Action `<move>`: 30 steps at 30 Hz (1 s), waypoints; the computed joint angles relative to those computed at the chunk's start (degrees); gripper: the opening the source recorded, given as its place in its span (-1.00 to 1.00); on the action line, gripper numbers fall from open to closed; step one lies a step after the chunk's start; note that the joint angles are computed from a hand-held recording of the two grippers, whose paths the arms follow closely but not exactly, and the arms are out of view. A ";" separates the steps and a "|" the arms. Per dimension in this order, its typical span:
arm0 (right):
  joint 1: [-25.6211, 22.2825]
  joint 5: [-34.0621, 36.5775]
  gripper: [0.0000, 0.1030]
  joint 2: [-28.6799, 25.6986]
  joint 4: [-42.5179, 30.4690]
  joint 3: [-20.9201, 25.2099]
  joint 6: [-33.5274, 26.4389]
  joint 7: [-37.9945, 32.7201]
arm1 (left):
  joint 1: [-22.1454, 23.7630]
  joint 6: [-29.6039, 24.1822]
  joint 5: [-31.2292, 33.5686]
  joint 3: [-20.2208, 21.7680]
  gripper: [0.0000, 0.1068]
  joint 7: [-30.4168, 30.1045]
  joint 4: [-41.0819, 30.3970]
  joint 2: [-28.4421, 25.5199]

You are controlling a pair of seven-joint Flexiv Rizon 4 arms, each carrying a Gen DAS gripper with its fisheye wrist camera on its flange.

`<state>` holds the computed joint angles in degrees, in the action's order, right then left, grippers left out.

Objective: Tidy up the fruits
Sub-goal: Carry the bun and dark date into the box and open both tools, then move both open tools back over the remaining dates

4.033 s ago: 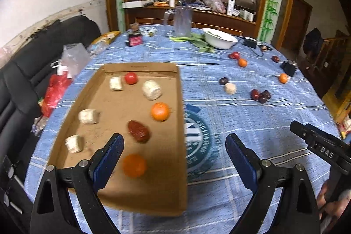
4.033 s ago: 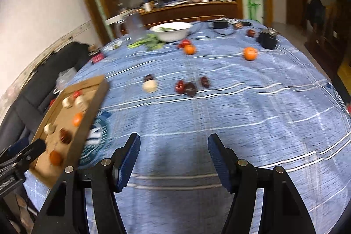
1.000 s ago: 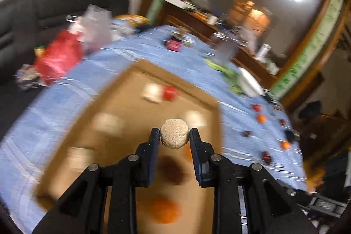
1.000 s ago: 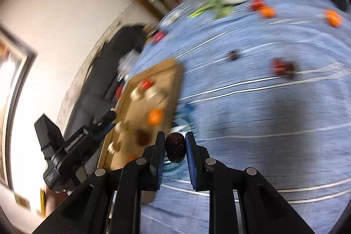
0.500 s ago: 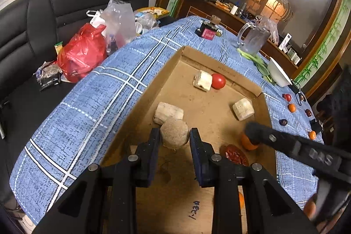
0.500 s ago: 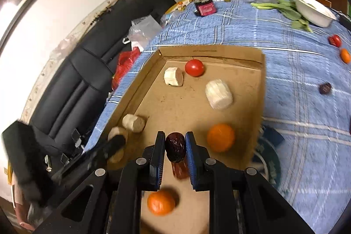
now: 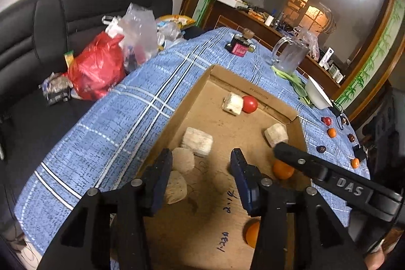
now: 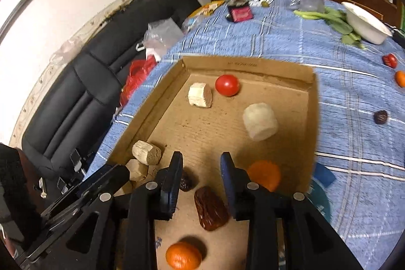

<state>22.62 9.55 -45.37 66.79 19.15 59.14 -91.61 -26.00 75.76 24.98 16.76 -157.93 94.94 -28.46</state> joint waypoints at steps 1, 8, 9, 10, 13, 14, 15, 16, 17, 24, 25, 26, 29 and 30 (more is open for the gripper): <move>-0.03 0.04 -0.24 1.21 1.94 -0.53 1.82 0.15 | -1.59 -1.37 1.28 1.22 0.03 -0.72 -0.83 0.15; 2.87 -6.80 0.02 9.76 18.55 -8.95 17.75 8.88 | -8.12 -13.70 12.86 2.75 0.25 -5.46 -7.31 1.20; 3.43 -8.07 0.03 10.67 20.40 -10.32 19.04 10.47 | -8.68 -15.06 14.29 2.33 0.26 -5.71 -8.11 1.32; 4.28 -9.53 0.04 11.67 22.50 -12.13 20.34 12.29 | -9.06 -16.29 15.47 1.75 0.28 -5.77 -8.81 1.45; 5.84 -12.94 0.14 13.80 27.40 -16.07 23.58 16.81 | -9.39 -18.84 18.21 -0.26 0.40 -5.98 -10.17 1.96; 6.21 -13.85 0.16 14.58 29.21 -17.29 24.89 18.22 | -9.49 -19.66 19.16 -0.85 0.42 -6.20 -10.49 2.11; 6.32 -14.62 0.19 15.10 30.53 -18.02 25.90 19.30 | -9.89 -21.04 20.24 -1.41 0.45 -6.45 -11.06 2.23; 6.35 -15.35 0.20 15.71 31.88 -18.71 26.76 20.34 | -10.00 -22.14 21.02 -2.06 0.46 -6.62 -11.49 2.29; 6.48 -16.04 0.20 16.34 33.20 -19.53 27.56 21.54 | -10.11 -23.37 21.65 -2.84 0.47 -6.53 -11.99 2.35; 4.00 -19.70 0.21 19.18 39.52 -19.73 31.40 26.38 | -9.01 -28.62 24.12 -8.34 0.52 -5.36 -14.67 2.01; 3.73 -20.28 0.22 19.53 40.22 -19.73 31.91 27.01 | -8.92 -29.02 24.30 -8.84 0.52 -5.12 -15.02 1.94; 3.26 -20.85 0.23 19.70 40.73 -19.49 32.34 27.48 | -8.91 -29.28 24.47 -9.31 0.52 -4.81 -15.32 1.87; 1.58 -22.24 0.31 20.06 41.75 -18.33 33.42 28.88 | -8.86 -29.58 24.78 -10.09 0.53 -4.13 -15.81 1.77; 1.15 -22.61 0.32 20.10 41.99 -17.98 33.71 29.23 | -9.05 -29.85 24.93 -10.24 0.53 -4.15 -15.97 1.72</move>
